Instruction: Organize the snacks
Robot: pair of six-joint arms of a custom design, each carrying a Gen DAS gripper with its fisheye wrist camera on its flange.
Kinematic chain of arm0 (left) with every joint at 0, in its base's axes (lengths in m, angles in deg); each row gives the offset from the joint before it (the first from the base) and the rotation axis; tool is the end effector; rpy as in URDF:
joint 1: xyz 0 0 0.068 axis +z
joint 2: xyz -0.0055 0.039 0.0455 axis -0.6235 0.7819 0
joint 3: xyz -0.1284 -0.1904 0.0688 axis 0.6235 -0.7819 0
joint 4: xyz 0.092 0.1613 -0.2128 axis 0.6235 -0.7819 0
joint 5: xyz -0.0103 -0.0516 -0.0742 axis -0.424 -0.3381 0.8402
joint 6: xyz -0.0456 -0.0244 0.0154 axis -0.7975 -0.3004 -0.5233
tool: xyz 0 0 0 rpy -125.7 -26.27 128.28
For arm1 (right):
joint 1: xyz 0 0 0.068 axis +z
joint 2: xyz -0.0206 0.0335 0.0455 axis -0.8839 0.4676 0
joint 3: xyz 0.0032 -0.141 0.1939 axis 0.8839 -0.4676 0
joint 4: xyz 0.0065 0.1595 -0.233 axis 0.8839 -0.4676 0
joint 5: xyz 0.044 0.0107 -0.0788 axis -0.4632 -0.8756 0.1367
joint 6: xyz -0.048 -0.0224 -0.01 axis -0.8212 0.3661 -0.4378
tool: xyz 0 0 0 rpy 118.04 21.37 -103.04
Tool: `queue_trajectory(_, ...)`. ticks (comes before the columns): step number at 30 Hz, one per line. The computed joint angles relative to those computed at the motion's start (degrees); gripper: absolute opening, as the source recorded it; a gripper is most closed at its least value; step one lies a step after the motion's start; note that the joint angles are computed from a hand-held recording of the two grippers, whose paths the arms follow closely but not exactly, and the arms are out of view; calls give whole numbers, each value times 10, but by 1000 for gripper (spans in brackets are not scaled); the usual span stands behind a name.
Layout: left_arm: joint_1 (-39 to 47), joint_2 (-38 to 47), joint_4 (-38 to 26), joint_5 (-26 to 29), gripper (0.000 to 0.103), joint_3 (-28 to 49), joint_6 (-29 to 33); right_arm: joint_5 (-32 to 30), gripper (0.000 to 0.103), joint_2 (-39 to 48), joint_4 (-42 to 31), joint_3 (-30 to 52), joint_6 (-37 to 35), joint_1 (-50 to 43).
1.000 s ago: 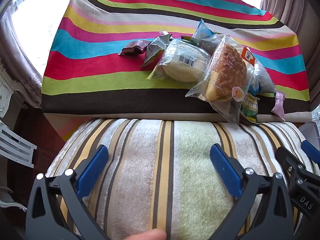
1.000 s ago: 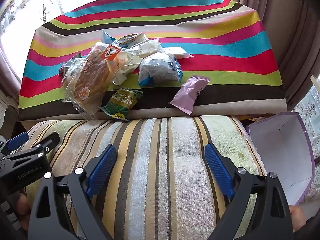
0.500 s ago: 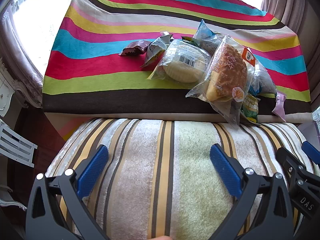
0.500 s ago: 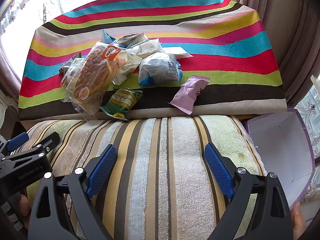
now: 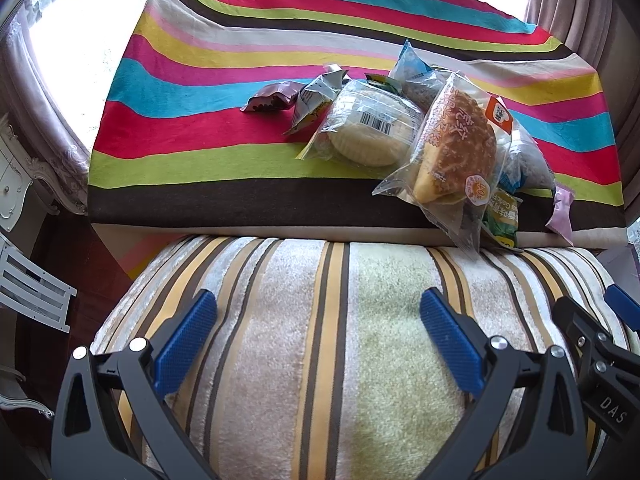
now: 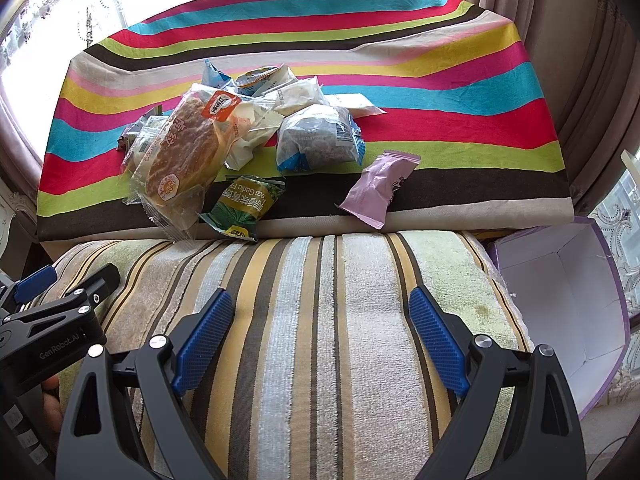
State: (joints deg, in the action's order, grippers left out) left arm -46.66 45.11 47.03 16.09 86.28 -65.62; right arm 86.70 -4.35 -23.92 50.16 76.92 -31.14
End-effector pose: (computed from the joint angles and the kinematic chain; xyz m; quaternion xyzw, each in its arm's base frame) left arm 0.2381 -0.0345 0.1767 0.0926 0.9591 -0.0200 0.2669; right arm 0.1761 0.0897 0.1811 0.1500 0.9499 -0.0364 0.2719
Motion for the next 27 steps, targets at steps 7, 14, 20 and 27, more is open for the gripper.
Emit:
queue_trajectory(7, -31, -29, 5, -54, 102, -17, -15, 0, 88, 1, 0, 2, 0, 0)
queue_trajectory(14, -12, -41, 16, -28, 102, -29, -11, 13, 88, -5, 2, -1, 11, 13)
queue_trajectory(20, -13, -35, 17, -29, 102, -27, -9, 11, 88, -9, 5, -6, 5, 7)
queue_trajectory(27, -13, -36, 19, -29, 102, -29, -10, 11, 88, -8, 6, -6, 5, 7)
